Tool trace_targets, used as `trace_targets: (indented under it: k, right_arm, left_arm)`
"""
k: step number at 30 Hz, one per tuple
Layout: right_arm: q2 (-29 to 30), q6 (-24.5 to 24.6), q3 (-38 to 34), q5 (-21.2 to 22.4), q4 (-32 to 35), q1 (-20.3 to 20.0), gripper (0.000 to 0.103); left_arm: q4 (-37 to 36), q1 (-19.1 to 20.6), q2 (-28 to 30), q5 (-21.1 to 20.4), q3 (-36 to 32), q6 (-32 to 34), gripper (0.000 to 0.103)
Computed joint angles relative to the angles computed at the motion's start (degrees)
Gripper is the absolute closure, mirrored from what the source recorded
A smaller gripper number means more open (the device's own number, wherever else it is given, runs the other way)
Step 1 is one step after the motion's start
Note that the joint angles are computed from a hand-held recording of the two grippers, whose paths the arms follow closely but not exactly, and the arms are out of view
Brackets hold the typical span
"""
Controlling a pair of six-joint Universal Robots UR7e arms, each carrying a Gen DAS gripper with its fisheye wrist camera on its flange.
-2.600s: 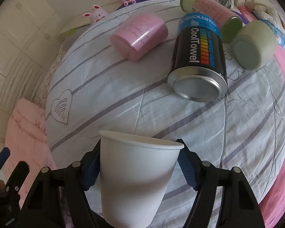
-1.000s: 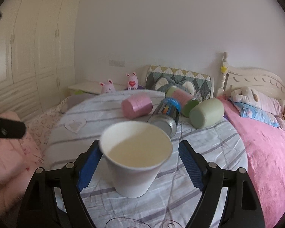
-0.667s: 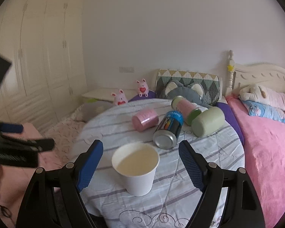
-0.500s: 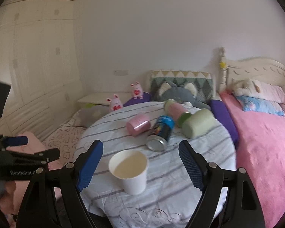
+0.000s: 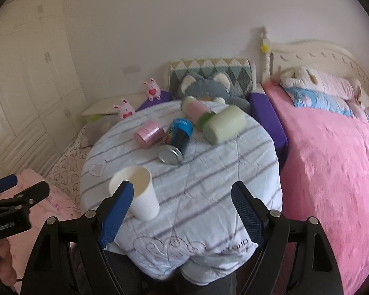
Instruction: Flip cup upright
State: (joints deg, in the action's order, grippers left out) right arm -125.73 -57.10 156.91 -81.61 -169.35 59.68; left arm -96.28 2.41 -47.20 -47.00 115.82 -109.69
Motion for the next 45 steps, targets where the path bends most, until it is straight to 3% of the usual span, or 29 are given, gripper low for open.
trace_targets:
  k: [8,33,45]
  right_arm:
    - [-2.83,-0.89,-0.10,1.13,4.01,-1.12,0.020]
    - [-1.45,-0.93,0.08,-1.19,4.06,2.95,0.020]
    - [-2.11,-1.02,0.18,-1.09,4.38,2.97,0.020]
  left_arm:
    - [1.12,-0.07,0.48,-0.53,-0.57,-0.69,0.000]
    - [1.32,-0.19,0.79,-2.00,-0.40,-1.80,0.000]
    - [1.03,-0.38,1.11,-2.10,-0.33,-1.91,0.000]
